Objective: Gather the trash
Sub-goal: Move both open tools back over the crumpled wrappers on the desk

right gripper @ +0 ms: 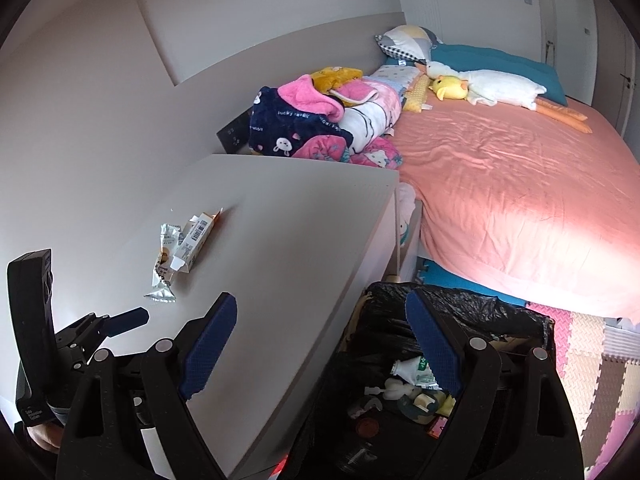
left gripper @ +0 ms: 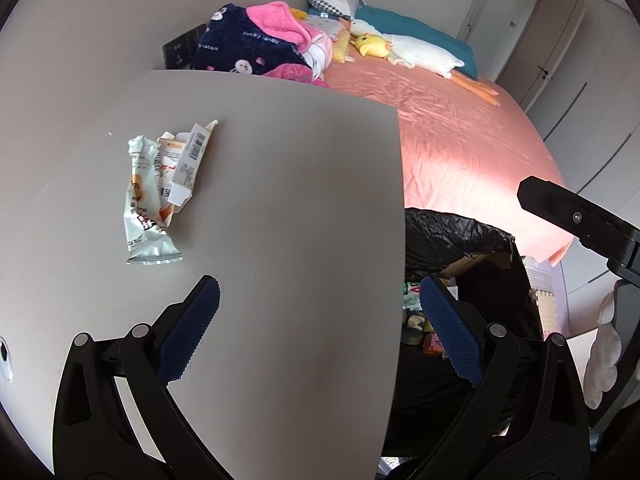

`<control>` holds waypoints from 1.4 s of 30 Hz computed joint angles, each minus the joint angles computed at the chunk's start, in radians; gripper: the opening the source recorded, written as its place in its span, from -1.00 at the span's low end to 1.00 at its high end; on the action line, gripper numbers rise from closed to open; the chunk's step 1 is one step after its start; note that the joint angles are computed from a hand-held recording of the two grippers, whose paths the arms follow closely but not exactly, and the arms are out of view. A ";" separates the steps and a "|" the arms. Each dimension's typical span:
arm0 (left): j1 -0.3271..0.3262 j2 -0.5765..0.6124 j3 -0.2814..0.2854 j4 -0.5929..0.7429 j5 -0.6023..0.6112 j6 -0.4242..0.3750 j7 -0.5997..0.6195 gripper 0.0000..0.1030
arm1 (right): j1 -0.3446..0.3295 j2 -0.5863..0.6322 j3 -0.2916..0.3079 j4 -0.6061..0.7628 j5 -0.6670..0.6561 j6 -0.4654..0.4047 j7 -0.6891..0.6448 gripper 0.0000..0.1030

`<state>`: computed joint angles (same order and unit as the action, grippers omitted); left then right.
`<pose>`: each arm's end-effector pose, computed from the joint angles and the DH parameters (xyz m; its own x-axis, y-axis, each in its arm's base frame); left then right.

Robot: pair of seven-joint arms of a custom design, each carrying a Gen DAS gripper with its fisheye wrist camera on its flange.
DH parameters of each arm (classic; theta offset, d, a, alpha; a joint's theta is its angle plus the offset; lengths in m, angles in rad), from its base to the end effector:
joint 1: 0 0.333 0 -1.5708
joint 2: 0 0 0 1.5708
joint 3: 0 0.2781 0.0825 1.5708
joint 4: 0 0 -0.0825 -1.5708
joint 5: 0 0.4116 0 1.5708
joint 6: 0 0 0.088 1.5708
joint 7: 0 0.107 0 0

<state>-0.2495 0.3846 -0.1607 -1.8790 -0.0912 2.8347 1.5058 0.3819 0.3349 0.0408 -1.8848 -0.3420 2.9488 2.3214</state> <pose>0.6301 -0.2611 0.3206 -0.2771 -0.9466 0.1645 -0.8368 0.1537 -0.5255 0.6135 0.2981 0.3618 0.0639 -0.9686 -0.2404 -0.7685 0.1059 -0.6310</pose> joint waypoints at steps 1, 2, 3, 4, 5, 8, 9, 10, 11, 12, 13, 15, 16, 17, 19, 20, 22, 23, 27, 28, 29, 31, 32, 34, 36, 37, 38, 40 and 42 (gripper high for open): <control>0.000 -0.007 0.007 -0.011 0.002 0.005 -0.009 0.87 | -0.005 0.015 0.012 0.019 0.010 -0.006 -0.016 0.69; 0.001 -0.012 0.012 -0.020 0.004 0.009 -0.016 0.87 | -0.005 0.027 0.018 0.035 0.016 -0.011 -0.026 0.69; 0.006 -0.016 0.015 -0.026 0.002 0.011 -0.019 0.87 | -0.007 0.038 0.024 0.048 0.023 -0.013 -0.038 0.69; 0.009 -0.021 0.018 -0.036 0.003 0.015 -0.023 0.87 | -0.011 0.055 0.035 0.068 0.034 -0.012 -0.057 0.69; 0.013 -0.024 0.021 -0.041 0.002 0.016 -0.027 0.87 | -0.013 0.063 0.042 0.076 0.044 -0.006 -0.071 0.69; 0.018 -0.033 0.033 -0.055 0.014 0.020 -0.044 0.87 | -0.014 0.102 0.057 0.123 0.072 -0.011 -0.110 0.69; 0.020 -0.036 0.037 -0.061 0.017 0.024 -0.050 0.87 | -0.015 0.113 0.062 0.139 0.082 -0.016 -0.121 0.69; 0.024 -0.038 0.039 -0.066 0.018 0.029 -0.054 0.87 | -0.017 0.128 0.070 0.159 0.095 -0.025 -0.138 0.69; 0.029 -0.039 0.040 -0.069 0.017 0.032 -0.058 0.88 | -0.021 0.139 0.078 0.174 0.106 -0.033 -0.156 0.66; 0.034 -0.039 0.041 -0.072 0.015 0.035 -0.061 0.88 | -0.019 0.150 0.082 0.192 0.115 -0.043 -0.170 0.63; 0.037 -0.040 0.045 -0.075 0.017 0.039 -0.067 0.88 | -0.021 0.166 0.092 0.216 0.128 -0.060 -0.190 0.58; 0.040 -0.039 0.052 -0.077 0.021 0.044 -0.080 0.87 | -0.030 0.194 0.110 0.256 0.162 -0.089 -0.229 0.52; 0.042 -0.037 0.055 -0.075 0.024 0.045 -0.085 0.87 | -0.030 0.212 0.115 0.283 0.177 -0.107 -0.243 0.51; 0.043 -0.035 0.059 -0.074 0.028 0.046 -0.091 0.87 | -0.027 0.226 0.116 0.306 0.190 -0.121 -0.252 0.51; 0.049 -0.029 0.064 -0.069 0.032 0.047 -0.100 0.87 | -0.021 0.258 0.117 0.353 0.210 -0.147 -0.269 0.51; 0.049 -0.026 0.068 -0.066 0.034 0.049 -0.108 0.87 | -0.016 0.271 0.114 0.372 0.216 -0.155 -0.274 0.51; 0.058 -0.018 0.071 -0.059 0.028 0.055 -0.121 0.82 | -0.005 0.301 0.108 0.416 0.226 -0.172 -0.282 0.51; 0.057 -0.011 0.079 -0.052 0.028 0.054 -0.138 0.73 | 0.000 0.312 0.104 0.433 0.228 -0.182 -0.284 0.51; 0.087 0.017 0.070 -0.022 -0.007 0.049 -0.147 0.64 | 0.019 0.371 0.092 0.520 0.235 -0.224 -0.291 0.51; 0.089 0.023 0.073 -0.014 -0.005 0.045 -0.148 0.64 | 0.024 0.391 0.091 0.548 0.236 -0.237 -0.297 0.51; 0.089 0.030 0.077 -0.005 0.000 0.039 -0.149 0.64 | 0.026 0.406 0.091 0.570 0.238 -0.247 -0.303 0.51; 0.090 0.049 0.085 0.019 0.010 0.024 -0.150 0.64 | 0.033 0.433 0.088 0.611 0.242 -0.264 -0.311 0.51; 0.097 0.057 0.080 0.029 0.005 0.020 -0.145 0.64 | 0.035 0.448 0.088 0.634 0.244 -0.275 -0.316 0.51; 0.104 0.070 0.079 0.043 -0.001 0.017 -0.144 0.64 | 0.043 0.481 0.083 0.685 0.248 -0.297 -0.320 0.51; 0.118 0.084 0.071 0.058 -0.017 0.014 -0.137 0.63 | 0.046 0.504 0.081 0.720 0.254 -0.308 -0.325 0.51; 0.128 0.093 0.063 0.069 -0.030 0.010 -0.128 0.62 | 0.049 0.522 0.080 0.747 0.257 -0.319 -0.328 0.51; 0.136 0.105 0.056 0.084 -0.042 0.004 -0.120 0.61 | 0.051 0.537 0.079 0.770 0.259 -0.328 -0.331 0.51; 0.142 0.128 0.055 0.113 -0.054 -0.004 -0.114 0.60 | 0.059 0.577 0.074 0.833 0.263 -0.354 -0.336 0.51; 0.150 0.152 0.050 0.145 -0.065 -0.016 -0.102 0.56 | 0.066 0.614 0.069 0.893 0.267 -0.378 -0.341 0.51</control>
<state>-0.1000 0.5371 -0.1107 -1.7344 -0.1563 2.8190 1.4041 0.4477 0.9491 0.1098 -0.9922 -0.0751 2.5706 1.9807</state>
